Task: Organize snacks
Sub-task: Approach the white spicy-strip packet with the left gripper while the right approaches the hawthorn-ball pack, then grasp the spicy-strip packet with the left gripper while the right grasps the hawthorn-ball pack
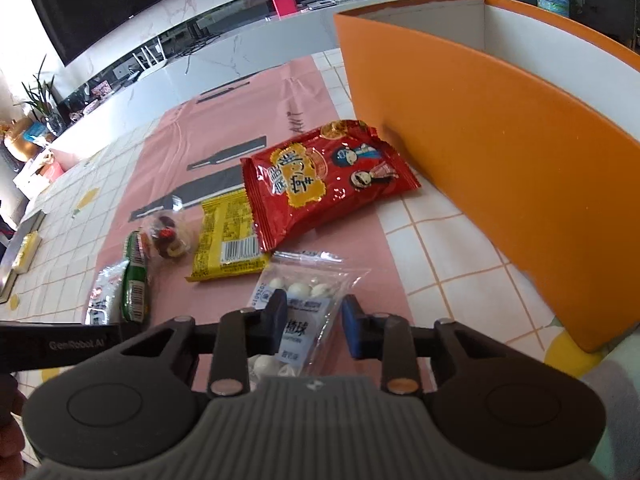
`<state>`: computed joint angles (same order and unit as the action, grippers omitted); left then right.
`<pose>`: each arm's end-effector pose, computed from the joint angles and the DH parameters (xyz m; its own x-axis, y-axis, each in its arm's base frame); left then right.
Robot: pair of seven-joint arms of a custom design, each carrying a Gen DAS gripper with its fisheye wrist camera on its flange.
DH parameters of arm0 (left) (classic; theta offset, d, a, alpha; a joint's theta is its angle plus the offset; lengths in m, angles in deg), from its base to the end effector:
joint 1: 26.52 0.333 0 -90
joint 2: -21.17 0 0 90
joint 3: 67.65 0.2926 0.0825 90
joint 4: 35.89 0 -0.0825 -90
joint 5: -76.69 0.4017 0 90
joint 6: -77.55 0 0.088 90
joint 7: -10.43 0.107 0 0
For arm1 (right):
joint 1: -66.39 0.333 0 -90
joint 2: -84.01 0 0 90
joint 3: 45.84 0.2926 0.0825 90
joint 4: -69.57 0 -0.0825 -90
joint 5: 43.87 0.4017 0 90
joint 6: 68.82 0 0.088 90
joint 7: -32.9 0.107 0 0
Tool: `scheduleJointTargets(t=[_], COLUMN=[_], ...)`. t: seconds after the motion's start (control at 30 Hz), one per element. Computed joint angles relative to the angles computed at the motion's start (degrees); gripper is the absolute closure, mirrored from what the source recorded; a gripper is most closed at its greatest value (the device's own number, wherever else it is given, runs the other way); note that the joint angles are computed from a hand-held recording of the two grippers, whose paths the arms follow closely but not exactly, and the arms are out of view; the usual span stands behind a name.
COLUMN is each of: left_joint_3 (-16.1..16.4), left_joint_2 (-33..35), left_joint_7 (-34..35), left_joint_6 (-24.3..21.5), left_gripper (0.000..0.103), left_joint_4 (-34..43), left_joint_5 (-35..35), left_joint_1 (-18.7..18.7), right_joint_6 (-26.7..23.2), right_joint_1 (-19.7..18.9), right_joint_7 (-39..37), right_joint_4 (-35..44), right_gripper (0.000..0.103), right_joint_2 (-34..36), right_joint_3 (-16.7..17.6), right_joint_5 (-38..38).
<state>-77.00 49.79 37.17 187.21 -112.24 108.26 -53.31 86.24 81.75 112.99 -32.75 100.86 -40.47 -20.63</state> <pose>0.6163 -0.3761 0.4378 0.3527 -0.9236 -0.1503 -0.8702 -0.2648 -0.4155 0.6494 0.2255 0.4282 0.2837 -0.9184 -0.2758 -0.8183 -0.0819 -0.5690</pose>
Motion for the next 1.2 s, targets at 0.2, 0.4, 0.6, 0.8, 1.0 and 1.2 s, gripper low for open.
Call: scheduleJointTargets(t=[0.2, 0.4, 0.6, 0.8, 1.0, 1.2], left_joint_3=[0.2, -0.6, -1.4, -2.0, -2.6, -2.8], left_joint_2=[-1.8, -6.0, -9.7, -13.8, -16.9, -19.5], left_joint_7=[-3.3, -9.5, -13.2, -16.2, -18.6, -20.6], left_joint_6=[1.7, 5.2, 8.7, 13.9, 20.4, 26.7], left_gripper=[0.051, 0.053, 0.054, 0.054, 0.054, 0.054], left_joint_4=[-3.4, -9.1, -14.6, -20.5, -25.3, -29.6], left_joint_5=[2.7, 3.0, 4.7, 4.8, 4.7, 4.6], left_joint_1=[-1.2, -0.6, 0.6, 2.7, 4.6, 6.2], right_joint_6=[-4.4, -6.2, -1.3, 0.0, 0.5, 0.6], right_joint_1=[-3.0, -1.9, 5.1, 11.0, 12.3, 10.0], right_joint_7=[-2.2, -0.3, 13.6, 28.0, 34.8, 31.4], right_joint_4=[0.4, 0.6, -0.3, -0.5, 0.2, -0.2], right_gripper=[0.083, 0.046, 0.038, 0.036, 0.038, 0.046], right_joint_2=[-0.2, -0.3, -0.1, 0.4, 1.5, 1.0], right_joint_3=[1.2, 0.7, -3.4, -7.7, -8.3, -6.0], right_joint_5=[7.6, 7.9, -8.8, -29.1, -39.5, -36.9])
